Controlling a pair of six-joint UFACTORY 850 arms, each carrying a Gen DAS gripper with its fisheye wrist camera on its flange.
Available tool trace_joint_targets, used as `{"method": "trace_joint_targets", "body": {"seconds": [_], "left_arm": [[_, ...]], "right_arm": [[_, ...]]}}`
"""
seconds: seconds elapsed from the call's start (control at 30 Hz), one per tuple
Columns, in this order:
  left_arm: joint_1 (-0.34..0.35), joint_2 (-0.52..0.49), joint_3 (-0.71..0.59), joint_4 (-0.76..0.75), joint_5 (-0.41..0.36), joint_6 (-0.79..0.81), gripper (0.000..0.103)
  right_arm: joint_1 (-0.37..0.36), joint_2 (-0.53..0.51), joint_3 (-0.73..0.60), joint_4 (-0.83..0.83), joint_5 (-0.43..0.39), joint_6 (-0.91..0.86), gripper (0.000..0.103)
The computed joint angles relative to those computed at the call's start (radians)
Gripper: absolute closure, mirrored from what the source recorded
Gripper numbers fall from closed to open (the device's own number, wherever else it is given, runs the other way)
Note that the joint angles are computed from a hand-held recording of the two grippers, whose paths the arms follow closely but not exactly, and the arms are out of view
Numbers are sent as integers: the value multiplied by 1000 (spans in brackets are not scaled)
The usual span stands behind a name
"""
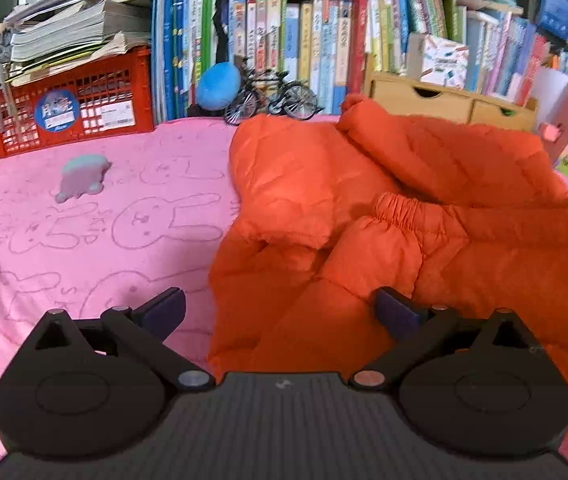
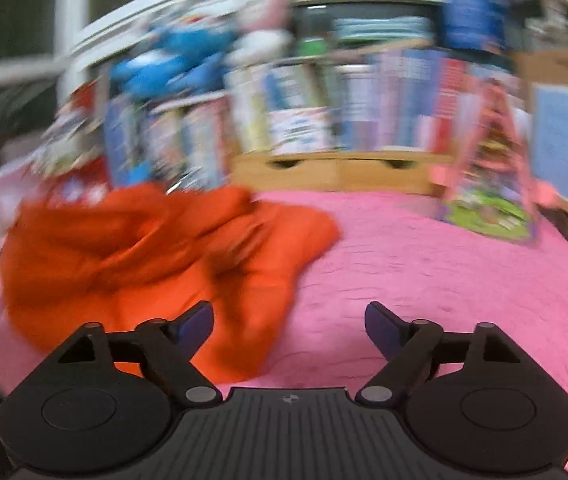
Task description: Fold clothes
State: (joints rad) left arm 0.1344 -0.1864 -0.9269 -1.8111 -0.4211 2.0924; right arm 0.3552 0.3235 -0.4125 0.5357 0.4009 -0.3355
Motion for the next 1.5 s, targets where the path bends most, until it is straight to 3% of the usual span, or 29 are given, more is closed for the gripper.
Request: {"method": "trace_joint_targets", "body": {"seconds": [0.1, 0.2, 0.37, 0.47, 0.5, 0.57, 0.63, 0.73, 0.8, 0.87, 0.9, 0.97, 1.0, 1.07, 1.13, 1.27, 1.33, 1.43, 1.5], "left_arm": [[62, -14, -33, 181, -179, -183, 0], [115, -24, -36, 198, -339, -183, 0], [128, -27, -30, 262, -357, -172, 0], [133, -43, -37, 301, -391, -183, 0], [135, -54, -47, 320, -410, -196, 0], [137, -73, -64, 354, -446, -222, 0], [137, -91, -82, 382, -476, -243, 0], [129, -107, -95, 399, -495, -254, 0], [121, -98, -80, 371, -485, -226, 2], [115, -84, -61, 339, -479, -188, 22], [112, -75, -50, 324, -473, -167, 26], [101, -49, -25, 281, -433, -117, 48], [99, -35, -9, 242, -415, -88, 53], [97, -8, 20, 160, -385, -35, 71], [115, 8, 36, 84, -402, -54, 81], [140, 4, 26, 52, -402, -145, 83], [143, -12, 10, 110, -401, -173, 80], [136, -10, 20, 138, -383, -164, 61], [125, -3, 33, 135, -356, -135, 59]], "right_arm": [[40, -89, -51, -58, 38, -55, 17], [46, -184, -120, -245, 69, 61, 12], [33, -269, -208, -557, 60, 296, 15], [4, -293, -240, -870, 50, 598, 29], [-3, -300, -250, -963, 48, 691, 38], [-7, -307, -259, -1048, 39, 784, 47], [-9, -312, -260, -1122, 27, 869, 63], [-3, -307, -250, -1135, 12, 919, 71], [2, -299, -239, -1080, -5, 905, 75], [10, -286, -225, -943, -28, 828, 78], [14, -280, -221, -857, -49, 787, 80], [21, -271, -215, -676, -81, 689, 85], [27, -262, -208, -578, -86, 626, 88], [41, -243, -195, -371, -91, 489, 91], [67, -210, -171, -162, -50, 331, 94], [105, -154, -134, 171, 37, 122, 97], [91, -154, -124, 168, 29, 133, 97], [76, -152, -104, 82, 12, 207, 94], [105, -149, -87, 73, 32, 123, 91]]}}
